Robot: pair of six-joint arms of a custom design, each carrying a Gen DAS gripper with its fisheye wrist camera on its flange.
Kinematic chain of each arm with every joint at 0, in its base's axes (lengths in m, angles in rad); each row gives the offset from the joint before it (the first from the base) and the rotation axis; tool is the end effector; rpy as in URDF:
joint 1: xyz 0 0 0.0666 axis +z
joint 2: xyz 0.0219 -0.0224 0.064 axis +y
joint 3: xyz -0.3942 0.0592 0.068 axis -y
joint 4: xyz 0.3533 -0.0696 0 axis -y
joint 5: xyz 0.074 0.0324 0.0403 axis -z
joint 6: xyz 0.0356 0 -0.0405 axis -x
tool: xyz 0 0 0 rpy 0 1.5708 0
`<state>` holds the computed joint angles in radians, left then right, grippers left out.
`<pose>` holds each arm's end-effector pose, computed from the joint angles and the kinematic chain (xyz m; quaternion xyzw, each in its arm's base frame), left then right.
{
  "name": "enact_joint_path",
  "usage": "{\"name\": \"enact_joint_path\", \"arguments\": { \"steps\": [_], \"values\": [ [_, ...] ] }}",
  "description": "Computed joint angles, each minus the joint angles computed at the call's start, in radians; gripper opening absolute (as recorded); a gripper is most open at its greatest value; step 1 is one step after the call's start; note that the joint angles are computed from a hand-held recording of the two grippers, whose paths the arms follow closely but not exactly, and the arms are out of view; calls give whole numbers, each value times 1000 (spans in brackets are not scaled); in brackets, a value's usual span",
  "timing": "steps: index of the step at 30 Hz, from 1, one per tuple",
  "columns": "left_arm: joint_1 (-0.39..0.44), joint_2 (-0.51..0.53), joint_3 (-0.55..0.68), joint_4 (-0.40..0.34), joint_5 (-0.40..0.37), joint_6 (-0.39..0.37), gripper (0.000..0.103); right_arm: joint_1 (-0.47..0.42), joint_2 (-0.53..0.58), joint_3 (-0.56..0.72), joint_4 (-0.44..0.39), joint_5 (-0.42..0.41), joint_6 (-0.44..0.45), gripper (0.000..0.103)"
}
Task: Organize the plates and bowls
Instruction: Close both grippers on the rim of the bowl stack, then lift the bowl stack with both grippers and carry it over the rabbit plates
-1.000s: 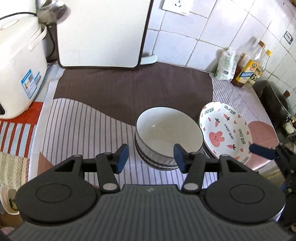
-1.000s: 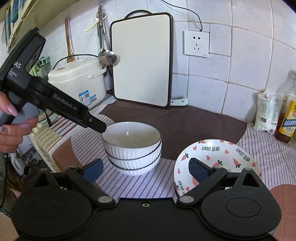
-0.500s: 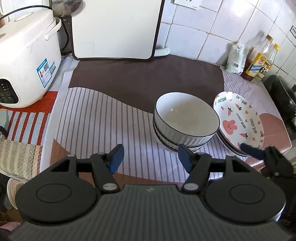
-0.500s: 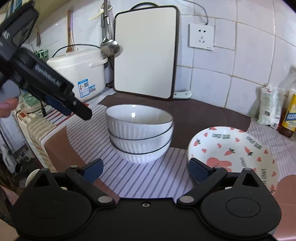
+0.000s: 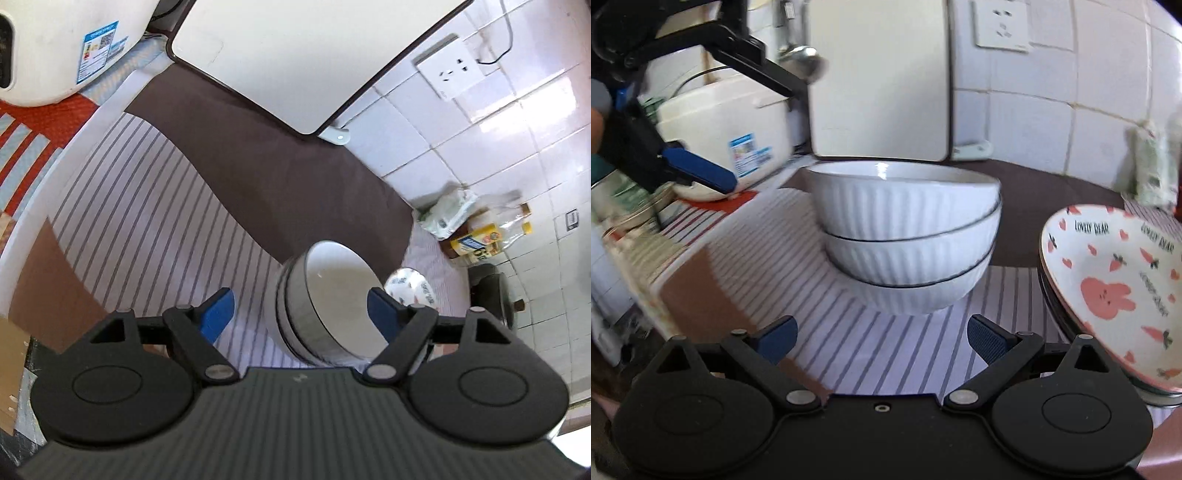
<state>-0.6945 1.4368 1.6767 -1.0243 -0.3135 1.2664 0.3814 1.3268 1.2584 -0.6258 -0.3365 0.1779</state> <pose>0.3572 -0.2837 0.5380 -0.3147 0.8584 -0.2341 0.3305 0.3927 0.1697 0.4364 -0.3147 0.8384 0.1933 0.4008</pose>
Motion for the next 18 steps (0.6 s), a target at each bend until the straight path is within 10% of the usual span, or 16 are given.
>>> {"name": "enact_joint_path", "arguments": {
  "steps": [11, 18],
  "values": [
    [120, 128, 18, 37, 273, -112, 48, 39, 61, -34, 202, 93, -38, 99],
    [127, 171, 55, 11, 275, -132, 30, 51, 93, -22, 230, 112, -41, 101]
  ]
}}
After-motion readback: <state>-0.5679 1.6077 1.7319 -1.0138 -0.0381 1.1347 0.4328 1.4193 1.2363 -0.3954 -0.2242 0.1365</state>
